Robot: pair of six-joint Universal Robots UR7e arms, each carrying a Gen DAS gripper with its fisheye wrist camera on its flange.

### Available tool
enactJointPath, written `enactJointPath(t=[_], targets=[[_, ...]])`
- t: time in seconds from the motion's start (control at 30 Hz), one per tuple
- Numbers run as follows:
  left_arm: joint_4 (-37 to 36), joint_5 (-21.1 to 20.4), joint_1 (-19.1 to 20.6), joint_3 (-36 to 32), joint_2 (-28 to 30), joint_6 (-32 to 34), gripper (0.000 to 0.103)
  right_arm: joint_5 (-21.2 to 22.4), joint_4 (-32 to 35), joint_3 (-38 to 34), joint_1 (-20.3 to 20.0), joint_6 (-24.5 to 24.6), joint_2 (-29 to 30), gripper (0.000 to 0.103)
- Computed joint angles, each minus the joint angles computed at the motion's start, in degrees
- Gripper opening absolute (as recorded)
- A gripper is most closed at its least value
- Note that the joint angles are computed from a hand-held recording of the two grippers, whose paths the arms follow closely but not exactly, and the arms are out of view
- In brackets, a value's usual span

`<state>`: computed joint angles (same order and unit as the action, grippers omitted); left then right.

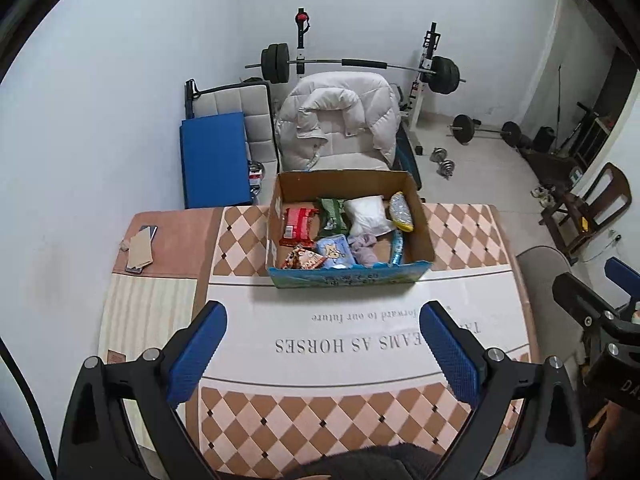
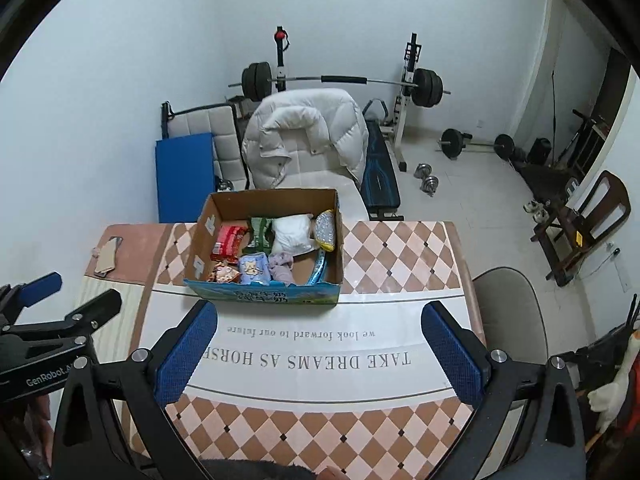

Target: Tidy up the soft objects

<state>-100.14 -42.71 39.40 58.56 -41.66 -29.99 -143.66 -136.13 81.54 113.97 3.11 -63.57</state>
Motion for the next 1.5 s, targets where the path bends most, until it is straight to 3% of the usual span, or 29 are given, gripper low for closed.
enactJointPath(t=[0.43, 0.9, 1.5], targets=[[-5.0, 3.6, -2.5, 2.5, -2.5, 0.9, 0.099, -2.3, 1.8, 1.6, 3.7, 1.0, -2.5, 0.103], [-10.1, 7.9, -1.7, 2.1, -0.2, 3.8, 0.103, -4.9, -3.8, -1.3, 2.3, -2.6, 0.5, 0.103], [-7.3, 7.4, 0.1, -2.2, 2.5, 3.6, 0.103, -4.9, -5.1, -4.2, 0.0, -4.7, 3.3, 0.103]])
